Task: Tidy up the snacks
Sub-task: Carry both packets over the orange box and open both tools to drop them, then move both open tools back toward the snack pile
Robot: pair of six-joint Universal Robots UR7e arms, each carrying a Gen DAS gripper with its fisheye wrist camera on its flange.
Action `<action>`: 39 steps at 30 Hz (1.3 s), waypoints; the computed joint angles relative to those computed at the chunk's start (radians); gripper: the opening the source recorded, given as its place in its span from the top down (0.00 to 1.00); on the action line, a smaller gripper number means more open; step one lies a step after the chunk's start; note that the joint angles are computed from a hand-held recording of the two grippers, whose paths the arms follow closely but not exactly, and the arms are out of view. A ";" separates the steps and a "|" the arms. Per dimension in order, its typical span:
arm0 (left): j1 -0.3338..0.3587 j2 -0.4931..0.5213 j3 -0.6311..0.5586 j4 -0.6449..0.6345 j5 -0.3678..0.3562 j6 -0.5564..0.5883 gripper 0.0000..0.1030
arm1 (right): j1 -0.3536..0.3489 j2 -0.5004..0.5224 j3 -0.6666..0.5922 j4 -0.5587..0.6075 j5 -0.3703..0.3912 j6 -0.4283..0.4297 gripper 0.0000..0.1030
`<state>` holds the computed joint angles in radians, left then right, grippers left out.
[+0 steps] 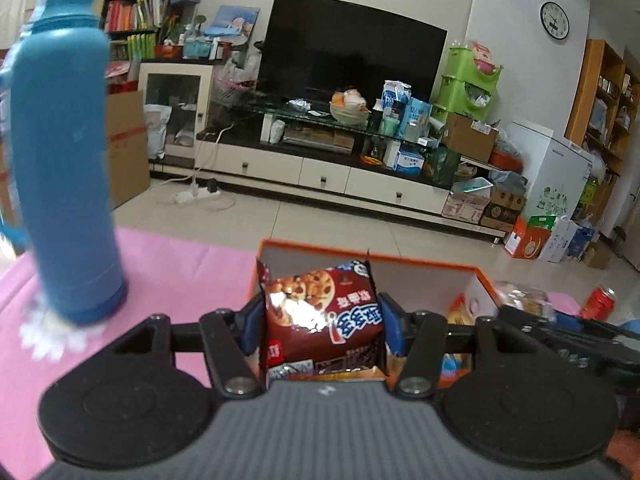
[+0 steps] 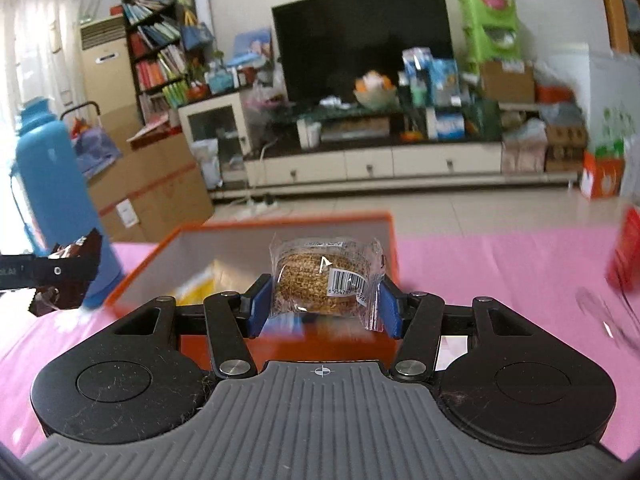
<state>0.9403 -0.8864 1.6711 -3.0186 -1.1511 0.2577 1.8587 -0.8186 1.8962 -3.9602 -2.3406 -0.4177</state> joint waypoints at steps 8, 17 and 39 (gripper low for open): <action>0.038 0.113 -0.120 0.024 -0.004 0.053 0.30 | -0.085 0.109 -0.211 0.064 0.058 -0.019 0.39; -0.013 -0.016 0.067 -0.119 0.016 0.090 0.04 | -0.039 0.041 -0.087 -0.029 0.077 0.045 0.11; 0.003 -0.298 0.423 0.118 0.191 -0.094 0.04 | -0.023 -0.102 0.460 -0.057 -0.025 0.486 0.08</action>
